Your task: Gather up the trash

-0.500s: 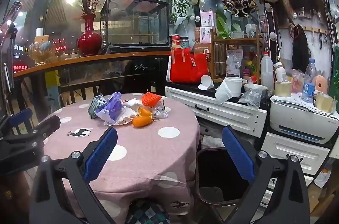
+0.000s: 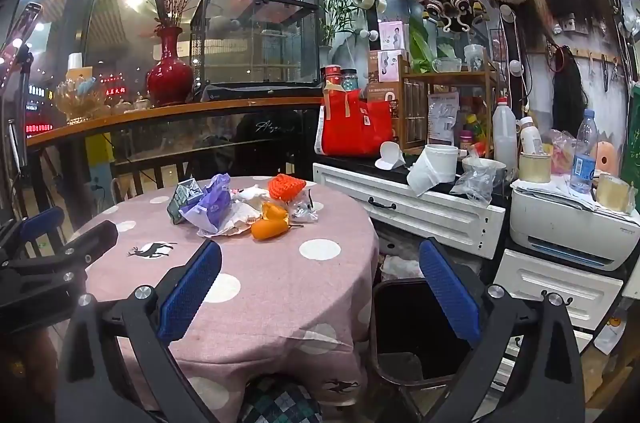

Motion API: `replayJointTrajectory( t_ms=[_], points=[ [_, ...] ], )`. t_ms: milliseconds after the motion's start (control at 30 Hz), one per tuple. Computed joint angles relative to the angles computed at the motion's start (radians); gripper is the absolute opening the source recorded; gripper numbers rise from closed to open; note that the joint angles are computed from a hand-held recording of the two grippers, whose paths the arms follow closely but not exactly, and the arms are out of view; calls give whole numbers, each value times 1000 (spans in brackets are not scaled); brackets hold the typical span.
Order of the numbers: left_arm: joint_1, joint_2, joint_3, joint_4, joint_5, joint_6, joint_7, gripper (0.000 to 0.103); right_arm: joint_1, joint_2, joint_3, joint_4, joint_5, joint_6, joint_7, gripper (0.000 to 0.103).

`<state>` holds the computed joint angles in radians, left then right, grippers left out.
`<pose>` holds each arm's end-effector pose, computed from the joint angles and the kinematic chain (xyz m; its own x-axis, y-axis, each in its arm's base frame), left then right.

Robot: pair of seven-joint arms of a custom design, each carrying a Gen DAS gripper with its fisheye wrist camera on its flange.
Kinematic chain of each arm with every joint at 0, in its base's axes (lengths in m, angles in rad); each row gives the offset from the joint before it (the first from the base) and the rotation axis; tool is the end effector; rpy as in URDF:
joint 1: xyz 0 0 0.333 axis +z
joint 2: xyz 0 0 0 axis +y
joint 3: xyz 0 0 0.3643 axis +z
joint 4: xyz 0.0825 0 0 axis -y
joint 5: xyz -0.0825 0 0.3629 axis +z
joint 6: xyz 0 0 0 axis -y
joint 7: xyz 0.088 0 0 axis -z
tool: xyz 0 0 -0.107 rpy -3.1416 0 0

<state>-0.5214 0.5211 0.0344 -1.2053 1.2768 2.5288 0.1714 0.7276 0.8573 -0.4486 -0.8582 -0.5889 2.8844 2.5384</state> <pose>0.6640 -0.3723 0.6147 0.1159 -0.9927 -0.0323 -0.2836 -0.0020 -0.9589 0.6969 0.4464 0.5847 0.1783 -0.9839 -0.0085 -0.2350 -0.0342 -0.9714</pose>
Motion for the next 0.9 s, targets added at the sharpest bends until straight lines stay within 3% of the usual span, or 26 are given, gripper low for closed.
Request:
replayJointTrajectory(
  t_ms=[900],
  points=[
    [-8, 9, 5, 11, 3, 1, -1, 98, 14, -10, -17, -27, 0, 16, 8, 97]
  ],
)
